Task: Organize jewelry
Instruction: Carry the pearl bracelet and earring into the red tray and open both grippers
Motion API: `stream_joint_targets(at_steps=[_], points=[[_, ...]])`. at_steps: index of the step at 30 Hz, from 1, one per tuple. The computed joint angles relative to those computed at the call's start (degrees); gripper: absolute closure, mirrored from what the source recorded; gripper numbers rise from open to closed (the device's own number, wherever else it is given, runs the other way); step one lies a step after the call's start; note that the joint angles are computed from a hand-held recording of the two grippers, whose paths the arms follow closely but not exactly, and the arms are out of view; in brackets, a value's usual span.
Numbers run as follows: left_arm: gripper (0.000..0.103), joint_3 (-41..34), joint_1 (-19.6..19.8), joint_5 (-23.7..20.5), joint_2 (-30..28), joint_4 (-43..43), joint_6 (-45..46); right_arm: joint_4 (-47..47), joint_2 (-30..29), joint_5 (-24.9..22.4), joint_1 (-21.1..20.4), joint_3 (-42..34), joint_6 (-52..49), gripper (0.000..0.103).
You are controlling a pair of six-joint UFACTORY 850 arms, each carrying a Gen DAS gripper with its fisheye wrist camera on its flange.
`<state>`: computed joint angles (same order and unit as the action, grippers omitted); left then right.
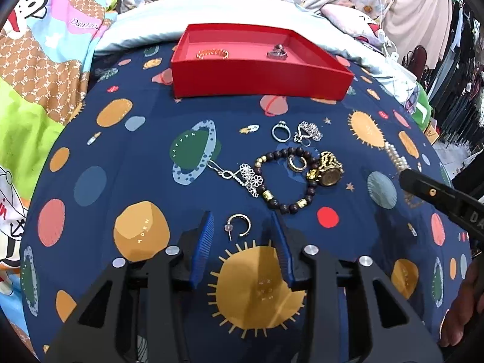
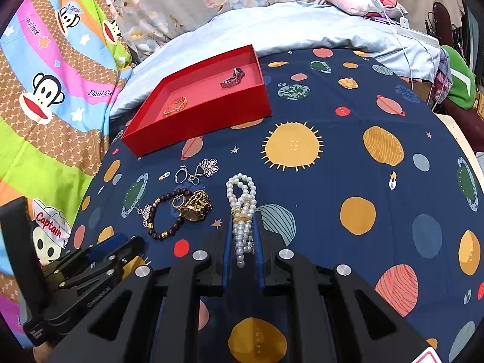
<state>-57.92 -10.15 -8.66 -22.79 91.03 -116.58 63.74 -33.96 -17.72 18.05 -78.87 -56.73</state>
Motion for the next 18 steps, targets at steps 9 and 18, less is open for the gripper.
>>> stream_joint_targets(at_steps=[9,18], points=[[0.086,0.42,0.37,1.4,0.24,4.85,-4.77,0.7,-0.24,0.23,-0.03,-0.18,-0.74,0.091],[0.086,1.22,0.52,1.46,1.98,6.95,-7.09,1.99,0.22,-0.08,-0.1,-0.44,-2.58,0.091]])
